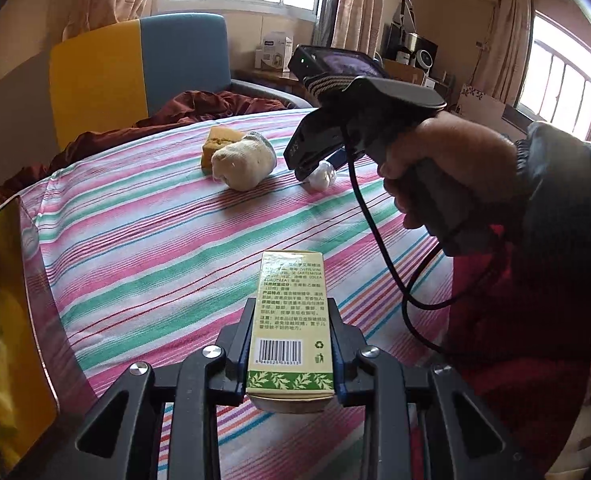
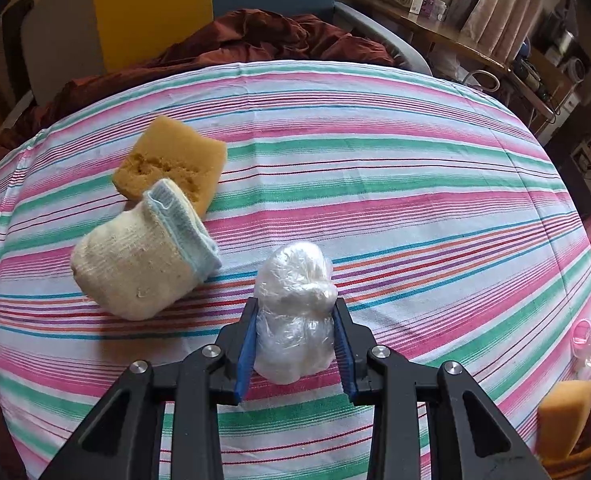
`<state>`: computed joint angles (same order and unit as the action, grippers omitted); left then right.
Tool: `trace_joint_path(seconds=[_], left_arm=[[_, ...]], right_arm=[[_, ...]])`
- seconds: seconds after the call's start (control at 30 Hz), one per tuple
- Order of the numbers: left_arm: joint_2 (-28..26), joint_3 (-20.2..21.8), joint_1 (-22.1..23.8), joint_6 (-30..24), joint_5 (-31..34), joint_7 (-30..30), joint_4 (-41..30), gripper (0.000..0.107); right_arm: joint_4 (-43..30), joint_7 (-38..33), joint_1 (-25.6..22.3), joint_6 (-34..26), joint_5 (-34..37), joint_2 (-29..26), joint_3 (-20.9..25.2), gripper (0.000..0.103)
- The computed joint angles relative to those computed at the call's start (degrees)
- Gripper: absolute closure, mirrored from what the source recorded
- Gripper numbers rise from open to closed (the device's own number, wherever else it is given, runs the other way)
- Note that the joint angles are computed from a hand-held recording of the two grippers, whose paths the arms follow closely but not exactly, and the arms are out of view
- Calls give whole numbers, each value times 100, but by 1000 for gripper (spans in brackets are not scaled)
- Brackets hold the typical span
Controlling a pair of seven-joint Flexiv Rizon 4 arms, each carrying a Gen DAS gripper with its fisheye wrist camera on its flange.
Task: Organize objects
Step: 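Carry the green box toward the gold tray with the left tool while right tool holds the wrapped item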
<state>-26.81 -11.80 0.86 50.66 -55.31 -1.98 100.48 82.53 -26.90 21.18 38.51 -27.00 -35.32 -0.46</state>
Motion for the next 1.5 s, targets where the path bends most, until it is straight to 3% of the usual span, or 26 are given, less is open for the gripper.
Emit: trace_joint_path(seconds=[0.3,0.53,0.63,0.77,1.3,1.4,1.5], left_arm=[[183,227,197,8,-161,-550,-239,77],[1,130,343,1454,-653,-683,-729,77],[-137,35,438,1859,-665,-703,-880,77],[-275,6,586,2015,-396,-1010,-971,77],[-699,51,907,1606,926,-2346,-1284,77],[-801,113,927,1362,1189,-2627,-1434,77],[-997,269,931,751,1541,-3149,-1828,77]], right_arm=[[-1,-72,27,-45,-24,0,7,68],[-28,-130,48,-102,-71,-19,-6,68],[-31,-147,78,-155,-112,-23,-12,68],[-74,-206,111,-285,-137,-47,-6,68],[-76,-192,175,-386,-238,-40,-6,68],[-86,-200,187,-411,-243,-43,-3,68],[-74,-209,180,-404,-234,-33,5,68]])
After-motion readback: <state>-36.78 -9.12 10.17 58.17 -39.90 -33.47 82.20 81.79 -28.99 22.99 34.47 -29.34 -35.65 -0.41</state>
